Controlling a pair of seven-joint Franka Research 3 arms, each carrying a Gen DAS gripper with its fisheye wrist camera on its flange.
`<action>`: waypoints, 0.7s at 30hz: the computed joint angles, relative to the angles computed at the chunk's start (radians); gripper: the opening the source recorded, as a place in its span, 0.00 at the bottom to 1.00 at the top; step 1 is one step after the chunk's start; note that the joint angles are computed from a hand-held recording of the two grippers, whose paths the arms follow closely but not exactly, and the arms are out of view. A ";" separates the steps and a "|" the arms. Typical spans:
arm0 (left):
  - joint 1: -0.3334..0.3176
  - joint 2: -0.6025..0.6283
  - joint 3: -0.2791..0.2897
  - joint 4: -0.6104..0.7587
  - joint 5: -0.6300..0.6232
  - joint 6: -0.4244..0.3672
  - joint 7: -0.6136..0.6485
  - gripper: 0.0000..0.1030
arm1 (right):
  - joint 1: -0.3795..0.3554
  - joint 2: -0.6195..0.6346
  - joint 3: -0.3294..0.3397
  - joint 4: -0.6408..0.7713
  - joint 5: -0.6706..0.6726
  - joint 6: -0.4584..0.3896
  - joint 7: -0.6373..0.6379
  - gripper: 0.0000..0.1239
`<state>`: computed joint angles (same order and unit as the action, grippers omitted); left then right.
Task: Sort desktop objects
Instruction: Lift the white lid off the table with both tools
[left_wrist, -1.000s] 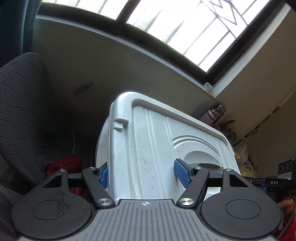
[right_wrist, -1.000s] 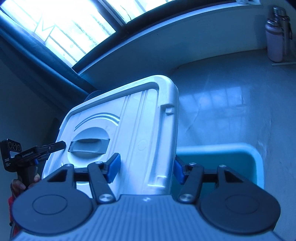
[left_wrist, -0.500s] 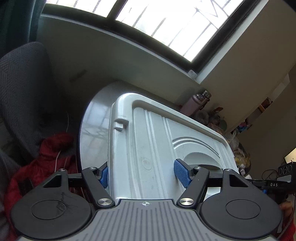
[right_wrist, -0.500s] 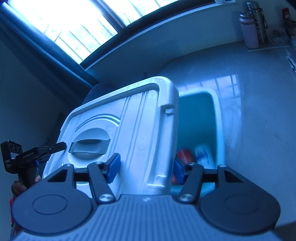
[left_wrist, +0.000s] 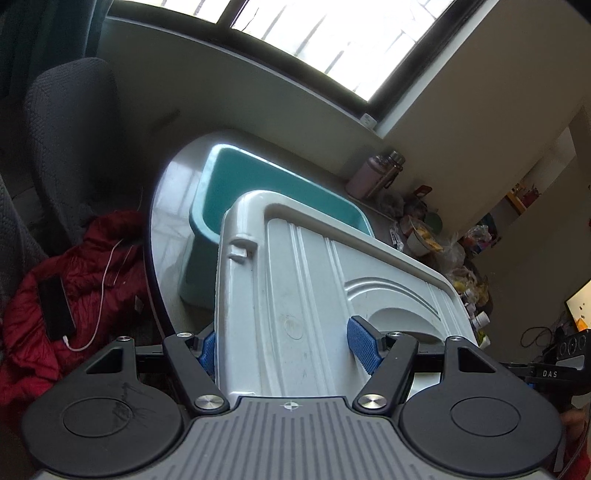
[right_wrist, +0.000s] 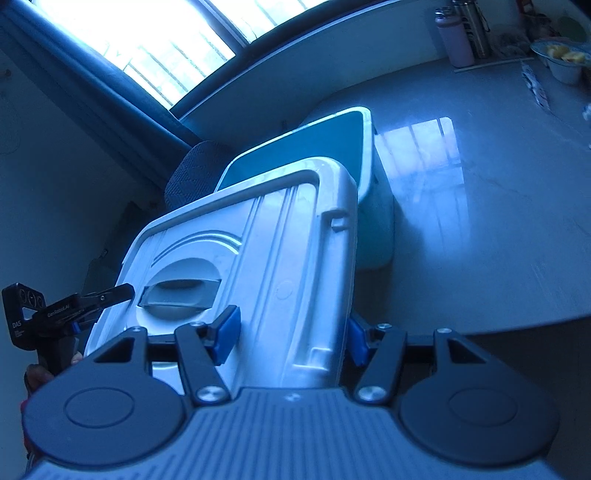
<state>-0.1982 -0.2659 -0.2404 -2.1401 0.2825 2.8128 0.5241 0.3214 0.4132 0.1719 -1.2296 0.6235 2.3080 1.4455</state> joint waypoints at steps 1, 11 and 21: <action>0.004 -0.011 -0.014 -0.008 0.014 -0.005 -0.019 0.68 | -0.008 -0.027 0.004 -0.041 0.017 0.010 -0.014 0.48; -0.009 -0.166 -0.076 -0.126 0.086 -0.047 -0.153 0.68 | -0.005 -0.229 -0.002 -0.339 0.152 0.113 -0.136 0.48; -0.106 -0.408 -0.075 -0.309 0.015 -0.131 -0.175 0.68 | 0.073 -0.427 -0.014 -0.603 0.211 0.200 -0.140 0.48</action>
